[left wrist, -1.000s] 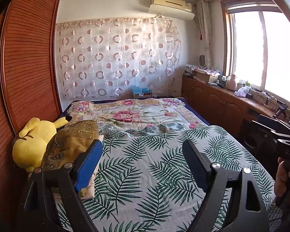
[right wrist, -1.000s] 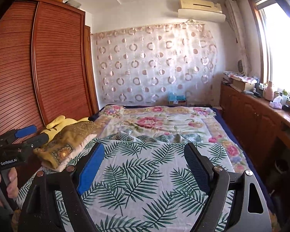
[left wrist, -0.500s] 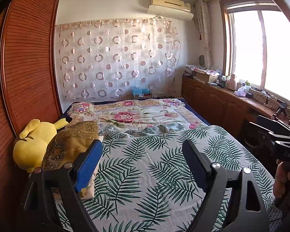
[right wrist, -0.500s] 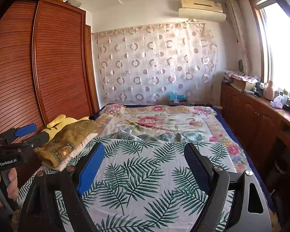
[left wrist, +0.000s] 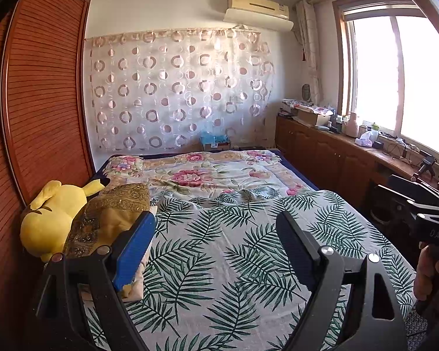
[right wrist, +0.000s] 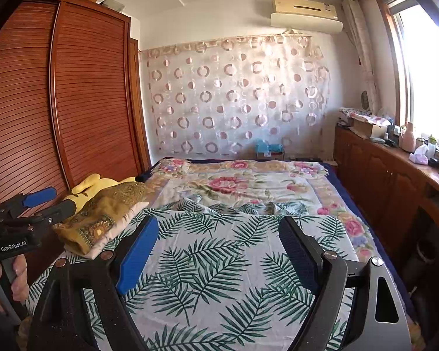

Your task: Fold small clothes

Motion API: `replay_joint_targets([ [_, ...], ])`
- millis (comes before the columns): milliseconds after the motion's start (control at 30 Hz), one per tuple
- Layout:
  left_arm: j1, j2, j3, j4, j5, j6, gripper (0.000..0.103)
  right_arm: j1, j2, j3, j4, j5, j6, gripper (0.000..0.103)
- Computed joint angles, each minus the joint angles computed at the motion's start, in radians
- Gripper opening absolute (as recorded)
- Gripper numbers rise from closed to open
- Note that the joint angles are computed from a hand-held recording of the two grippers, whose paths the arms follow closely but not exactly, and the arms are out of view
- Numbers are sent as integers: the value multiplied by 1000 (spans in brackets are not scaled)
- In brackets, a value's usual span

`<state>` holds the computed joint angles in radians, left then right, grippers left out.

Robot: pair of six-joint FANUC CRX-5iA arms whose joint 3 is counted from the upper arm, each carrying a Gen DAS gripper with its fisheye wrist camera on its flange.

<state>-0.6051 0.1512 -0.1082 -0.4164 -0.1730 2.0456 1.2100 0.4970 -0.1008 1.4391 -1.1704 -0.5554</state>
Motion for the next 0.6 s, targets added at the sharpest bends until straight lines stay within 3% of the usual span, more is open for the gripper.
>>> replay_joint_targets([
  [600, -12, 0, 15, -61, -18, 62, 85, 5, -11, -7, -3, -12, 10, 86],
])
